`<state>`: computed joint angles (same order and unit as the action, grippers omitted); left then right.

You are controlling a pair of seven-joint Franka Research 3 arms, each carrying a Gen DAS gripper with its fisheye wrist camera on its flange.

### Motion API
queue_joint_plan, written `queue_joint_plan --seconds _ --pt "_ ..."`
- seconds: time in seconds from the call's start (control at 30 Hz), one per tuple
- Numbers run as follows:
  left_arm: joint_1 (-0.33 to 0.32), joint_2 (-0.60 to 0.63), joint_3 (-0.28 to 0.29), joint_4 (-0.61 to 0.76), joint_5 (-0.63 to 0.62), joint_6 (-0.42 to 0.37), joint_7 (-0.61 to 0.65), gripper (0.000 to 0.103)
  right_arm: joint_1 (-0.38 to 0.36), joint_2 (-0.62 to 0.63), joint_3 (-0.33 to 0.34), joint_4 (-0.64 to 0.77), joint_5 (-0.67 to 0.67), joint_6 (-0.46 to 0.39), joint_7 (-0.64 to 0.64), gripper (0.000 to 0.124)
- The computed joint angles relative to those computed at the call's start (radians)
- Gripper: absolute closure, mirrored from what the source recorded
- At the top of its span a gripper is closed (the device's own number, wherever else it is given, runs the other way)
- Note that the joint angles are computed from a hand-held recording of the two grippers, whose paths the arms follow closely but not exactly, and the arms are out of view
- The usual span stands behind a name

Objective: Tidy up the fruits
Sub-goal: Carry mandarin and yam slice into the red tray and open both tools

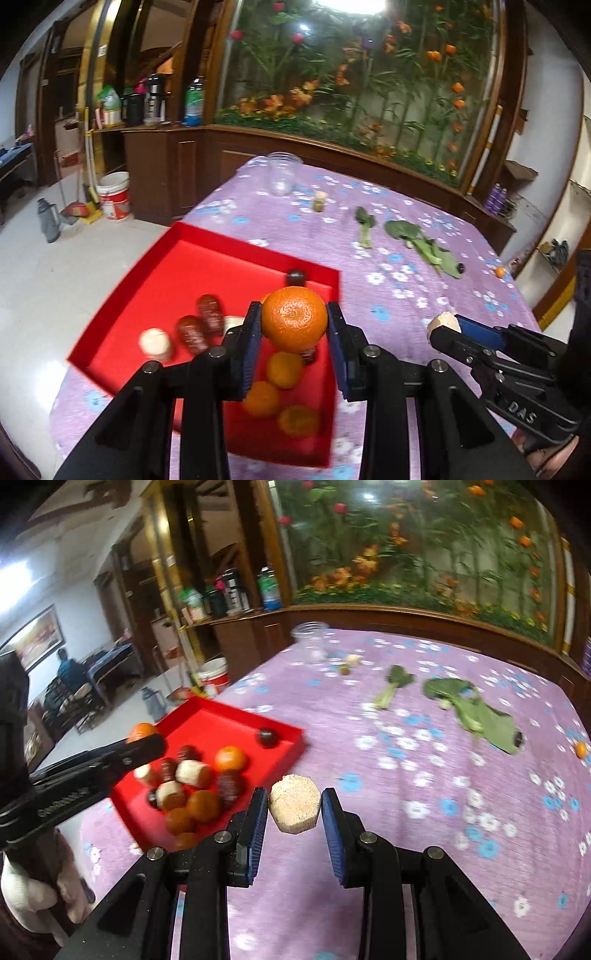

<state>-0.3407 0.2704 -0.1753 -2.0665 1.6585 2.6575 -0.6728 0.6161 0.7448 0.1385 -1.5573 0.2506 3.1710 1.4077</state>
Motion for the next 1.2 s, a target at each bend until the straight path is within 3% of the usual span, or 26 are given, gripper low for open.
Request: queue_joint_plan --seconds 0.4,0.77,1.2 --pt "0.033 -0.052 0.008 -0.102 -0.032 -0.084 -0.018 0.07 0.09 0.149 -0.026 0.271 -0.06 -0.176 0.012 0.091" --pt "0.088 -0.041 0.022 -0.133 -0.03 -0.051 -0.06 0.07 0.108 0.287 0.011 0.487 -0.078 -0.323 -0.009 0.091" --pt "0.117 0.01 0.049 -0.097 -0.027 0.012 -0.062 0.07 0.128 0.408 0.016 0.681 -0.069 -0.434 -0.027 0.09"
